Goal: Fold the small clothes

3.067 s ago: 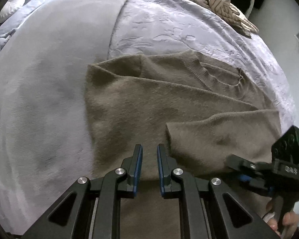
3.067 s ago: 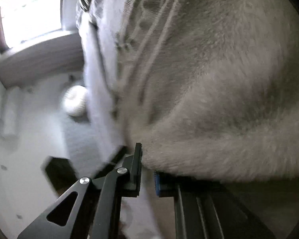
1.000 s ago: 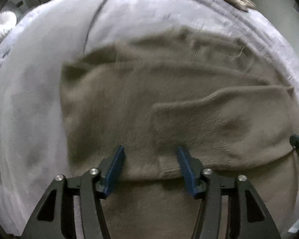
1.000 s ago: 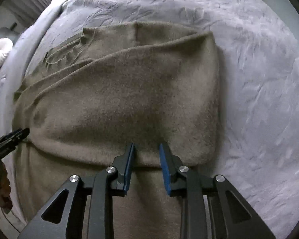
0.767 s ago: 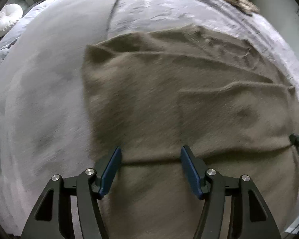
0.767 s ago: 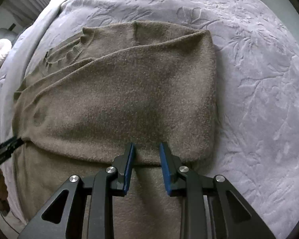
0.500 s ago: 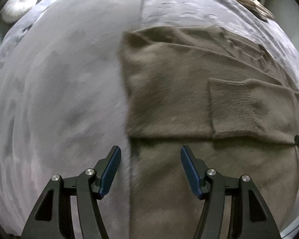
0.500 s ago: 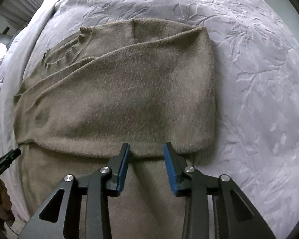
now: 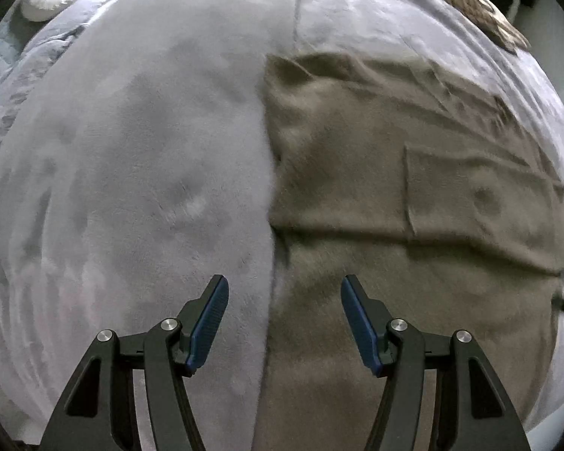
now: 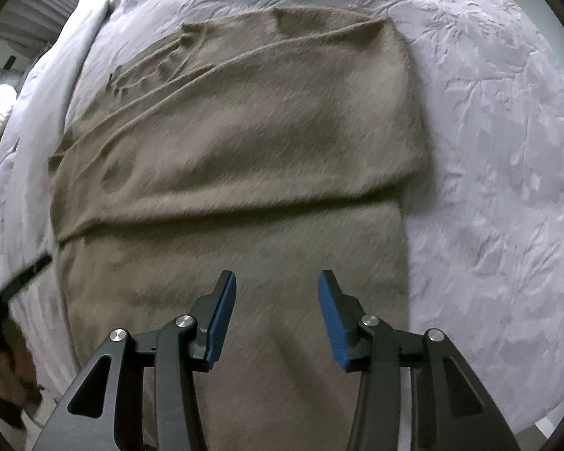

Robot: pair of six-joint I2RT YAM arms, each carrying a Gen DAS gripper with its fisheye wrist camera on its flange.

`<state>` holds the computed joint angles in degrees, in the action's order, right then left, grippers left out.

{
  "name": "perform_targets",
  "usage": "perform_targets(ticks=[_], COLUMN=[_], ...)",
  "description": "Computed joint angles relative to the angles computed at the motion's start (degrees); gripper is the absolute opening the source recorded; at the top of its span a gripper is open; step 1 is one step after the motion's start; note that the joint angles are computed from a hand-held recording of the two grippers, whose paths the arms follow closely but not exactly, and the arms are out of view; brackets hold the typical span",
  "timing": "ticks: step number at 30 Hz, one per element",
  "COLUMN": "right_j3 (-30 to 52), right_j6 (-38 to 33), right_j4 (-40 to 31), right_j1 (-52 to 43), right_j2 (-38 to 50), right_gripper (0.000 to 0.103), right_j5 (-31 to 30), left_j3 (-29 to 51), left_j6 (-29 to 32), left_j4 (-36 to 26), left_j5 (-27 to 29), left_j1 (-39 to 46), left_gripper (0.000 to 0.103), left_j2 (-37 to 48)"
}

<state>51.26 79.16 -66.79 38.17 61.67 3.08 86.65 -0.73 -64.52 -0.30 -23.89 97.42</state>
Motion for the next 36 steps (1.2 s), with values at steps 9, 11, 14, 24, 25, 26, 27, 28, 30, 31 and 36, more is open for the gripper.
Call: perform_targets(ticks=[9,11,14,24,25,26,27,28,30,31,36], right_j3=[2.68,4.04,4.83,8.53,9.21,9.55,9.99,10.17,10.88,11.14,12.24], right_j6=[4.98,5.35,6.05,8.16,7.94,8.11,7.88,7.92,8.05,8.51,10.13], right_j4=[0.02,-0.83,-1.42,-2.31,-2.38,-2.29,-2.0,-1.95,-1.89,-1.96,-1.75], right_j1=[6.89,7.81,7.89,8.06,8.18,8.6,8.67,8.86,9.19,9.63,10.7], right_j2=[3.45,4.3,4.25,4.86,5.48,5.89,6.45,6.59,7.24,7.35,8.37], right_gripper=[0.049,0.049,0.049,0.058,0.059,0.059,0.059,0.059,0.059,0.059,0.064], right_j5=[-0.69,-0.24,-0.03,0.9,1.01,1.09,0.94,0.86,0.77,0.94,1.58], left_j3=[6.62,6.36,6.85,4.66,4.03,3.91,3.54,2.21,1.0,0.32,-0.42], left_j6=[-2.56,-2.64,-2.59,4.03,4.74,5.38,5.86,4.63,6.3,7.08,6.85], left_j4=[5.82,6.31,5.33,-4.55,-5.12,-5.86,-6.94,-7.55,-7.83,-7.76,-7.45], left_j5=[-4.3,-4.31,-3.11,-1.37,-0.68,-0.06,0.21,-0.26,-0.13,-0.2,0.85], left_j1=[1.17,1.75,3.09,6.53,7.01,7.25,7.03,5.34,5.49,5.51,4.59], left_gripper=[0.064,0.064,0.064,0.064,0.064,0.064,0.064,0.064,0.064,0.064,0.098], left_j2=[9.44,9.74,9.6,-1.36,-2.66,-3.54,-4.99,-6.93,-8.24,-8.75,-8.46])
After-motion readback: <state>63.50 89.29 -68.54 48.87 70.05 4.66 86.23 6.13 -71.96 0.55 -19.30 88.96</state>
